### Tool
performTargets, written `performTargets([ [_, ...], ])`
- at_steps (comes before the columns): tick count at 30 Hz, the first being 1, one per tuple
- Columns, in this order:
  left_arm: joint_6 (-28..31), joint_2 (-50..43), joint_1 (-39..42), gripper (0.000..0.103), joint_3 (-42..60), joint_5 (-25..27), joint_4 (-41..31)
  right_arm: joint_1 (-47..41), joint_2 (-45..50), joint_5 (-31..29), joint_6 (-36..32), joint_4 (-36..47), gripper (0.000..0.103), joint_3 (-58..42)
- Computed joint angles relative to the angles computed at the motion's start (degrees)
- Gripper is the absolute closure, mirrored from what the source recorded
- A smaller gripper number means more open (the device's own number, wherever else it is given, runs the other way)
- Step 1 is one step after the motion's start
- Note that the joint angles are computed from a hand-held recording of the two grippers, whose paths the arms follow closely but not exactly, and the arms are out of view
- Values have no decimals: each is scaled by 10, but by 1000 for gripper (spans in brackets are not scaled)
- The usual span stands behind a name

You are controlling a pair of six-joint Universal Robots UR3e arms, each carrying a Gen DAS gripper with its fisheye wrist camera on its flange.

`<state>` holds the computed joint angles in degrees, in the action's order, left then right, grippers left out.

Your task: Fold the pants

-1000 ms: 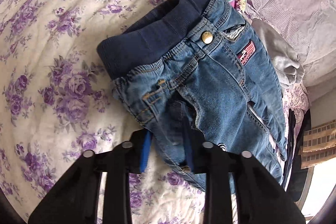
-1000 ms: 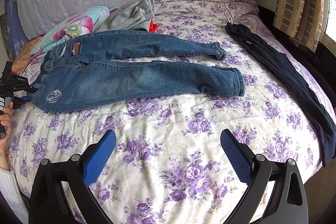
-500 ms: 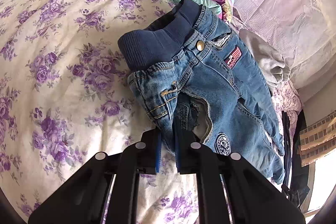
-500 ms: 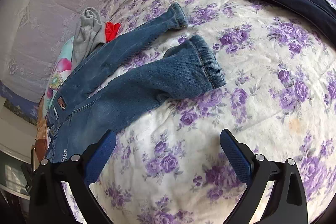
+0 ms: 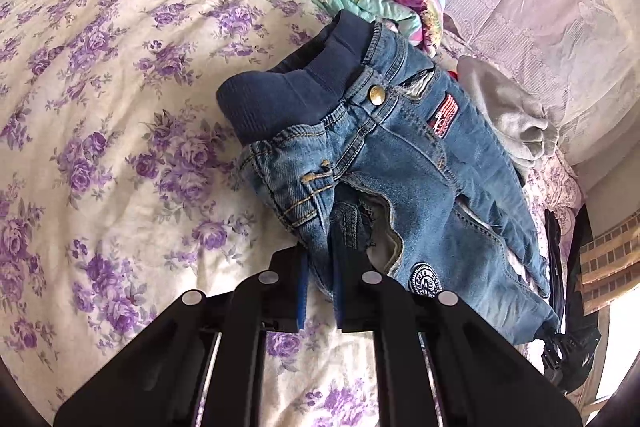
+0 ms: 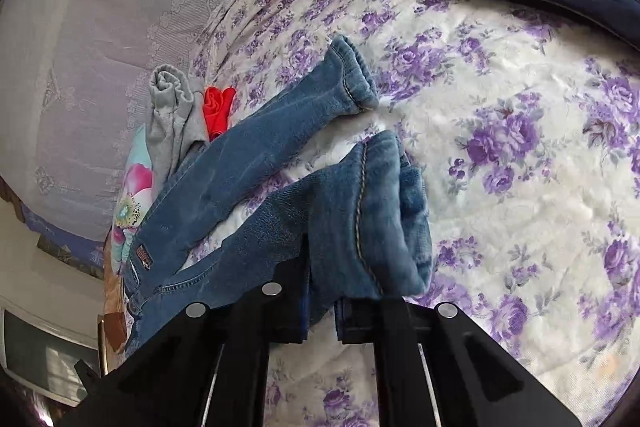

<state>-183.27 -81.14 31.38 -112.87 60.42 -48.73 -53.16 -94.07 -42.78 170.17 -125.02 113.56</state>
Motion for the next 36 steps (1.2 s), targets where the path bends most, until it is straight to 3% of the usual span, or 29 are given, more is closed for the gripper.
performTargets([
  [3,27,70,29,95,-29,-17,-34,-47,-62,13,-86,139,94,-16],
  [6,87,166,92,95,-67,-56,-129,-106,-129,14,-190,274,94,-10],
  [8,117,203,107,95,-84,-48,-167,-127,-148,-7,-223,303,93,11],
  [9,118,198,95,94,-89,-29,-160,-118,-146,-32,-212,270,92,31],
  [10,112,180,75,94,-93,-4,-141,-98,-132,-65,-188,220,81,48],
  [11,101,157,55,93,-94,22,-121,-88,-119,-82,-180,189,78,66],
  [12,101,151,54,91,-98,27,-116,-100,-128,-67,-195,186,77,83],
  [14,134,190,90,90,-103,-3,-164,-117,-150,-70,-226,240,65,69],
  [15,161,223,112,89,-99,-16,-204,-131,-168,-68,-237,270,46,60],
  [16,183,262,130,89,-90,-13,-240,-142,-195,-74,-241,284,35,55],
  [19,249,399,219,87,-50,-14,-340,-173,-292,-97,-248,273,31,51],
  [21,277,403,250,85,19,-38,-398,-182,-310,-81,-253,285,24,22],
  [23,267,310,185,79,99,-32,-381,-143,-246,-54,-255,311,23,-50],
  [24,243,250,125,69,133,-5,-343,-111,-200,-44,-243,317,23,-92],
  [26,177,130,8,59,186,53,-243,-30,-101,-45,-187,275,22,-162],
  [29,142,-50,-75,59,306,57,-223,92,66,-112,-60,160,22,-269],
  [31,119,-170,-123,64,393,93,-216,150,172,-168,-2,130,22,-355],
  [33,88,-290,-171,91,501,167,-227,176,261,-205,40,137,22,-437],
  [36,59,-449,-191,101,681,208,-313,185,349,-224,77,152,22,-524],
])
